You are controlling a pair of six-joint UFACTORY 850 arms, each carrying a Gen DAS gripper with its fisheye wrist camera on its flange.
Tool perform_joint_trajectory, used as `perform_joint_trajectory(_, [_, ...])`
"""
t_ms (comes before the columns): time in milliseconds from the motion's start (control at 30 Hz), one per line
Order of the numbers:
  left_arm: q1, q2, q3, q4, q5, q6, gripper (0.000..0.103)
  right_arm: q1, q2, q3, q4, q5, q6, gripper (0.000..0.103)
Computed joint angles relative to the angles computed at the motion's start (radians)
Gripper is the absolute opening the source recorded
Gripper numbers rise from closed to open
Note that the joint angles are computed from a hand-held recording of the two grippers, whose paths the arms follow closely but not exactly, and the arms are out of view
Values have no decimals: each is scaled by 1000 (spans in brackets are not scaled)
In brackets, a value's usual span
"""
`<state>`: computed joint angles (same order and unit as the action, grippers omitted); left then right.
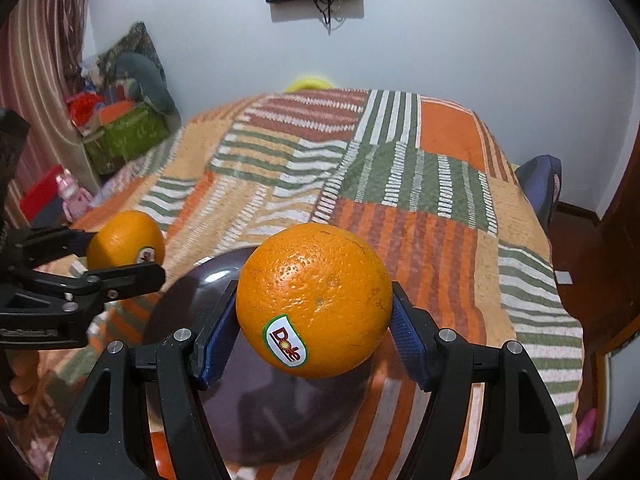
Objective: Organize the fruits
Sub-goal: 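Carry both oranges over the purple plate and lower them onto it, then open both tools, releasing the oranges on the plate, and lift away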
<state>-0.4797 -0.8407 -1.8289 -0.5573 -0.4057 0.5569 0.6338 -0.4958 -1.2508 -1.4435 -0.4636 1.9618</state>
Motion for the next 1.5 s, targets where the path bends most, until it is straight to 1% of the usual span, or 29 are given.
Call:
perform_joint_trajectory(67, [3,-33,-43,2,-32,-13,67,-13,-16,-19,39,17,-52,66])
perform_joint_trajectory(167, [1,-88,-118,68,-68,-78,67,-34,-36,-43,106,48,-129,66])
perform_joint_trajectory(267, [3,-133,-182,113,-104,-130,67,-37,-52,-63,147,48,-195,66])
perform_joint_trajectory(367, [11,-195,-275,121,-174,-169,67,-46,-72,-89,238,63,-305,66])
perform_joint_trajectory(467, [9,-226,-323,159,-205,-201,67,-56,-87,-106,292,77,-377,66])
perform_joint_trajectory(700, [-4,-271,-391,218,-241,-239,67,-69,-103,-117,383,101,-496,66])
perform_joint_trajectory(800, [-5,-292,-425,218,-263,-244,67,-83,-105,-113,439,135,-542,66])
perform_joint_trajectory(867, [-6,-303,-442,224,-273,-253,67,-86,-108,-112,444,147,-543,66])
perform_joint_trajectory(1067, [-7,-328,-483,233,-300,-264,67,-87,-117,-123,490,144,-611,67])
perform_joint_trajectory(1233, [-10,-321,-469,243,-291,-256,68,-79,-130,-138,501,126,-646,67])
perform_joint_trajectory(1300, [-9,-305,-445,214,-275,-223,75,-79,-130,-140,512,124,-658,67])
perform_joint_trajectory(1367, [-7,-284,-415,183,-254,-193,79,-82,-130,-142,544,125,-690,67])
perform_joint_trajectory(1433, [-8,-252,-369,176,-210,-178,82,-84,-124,-137,563,135,-708,67])
perform_joint_trajectory(1500, [-9,-237,-350,184,-194,-184,82,-85,-117,-130,569,146,-708,68])
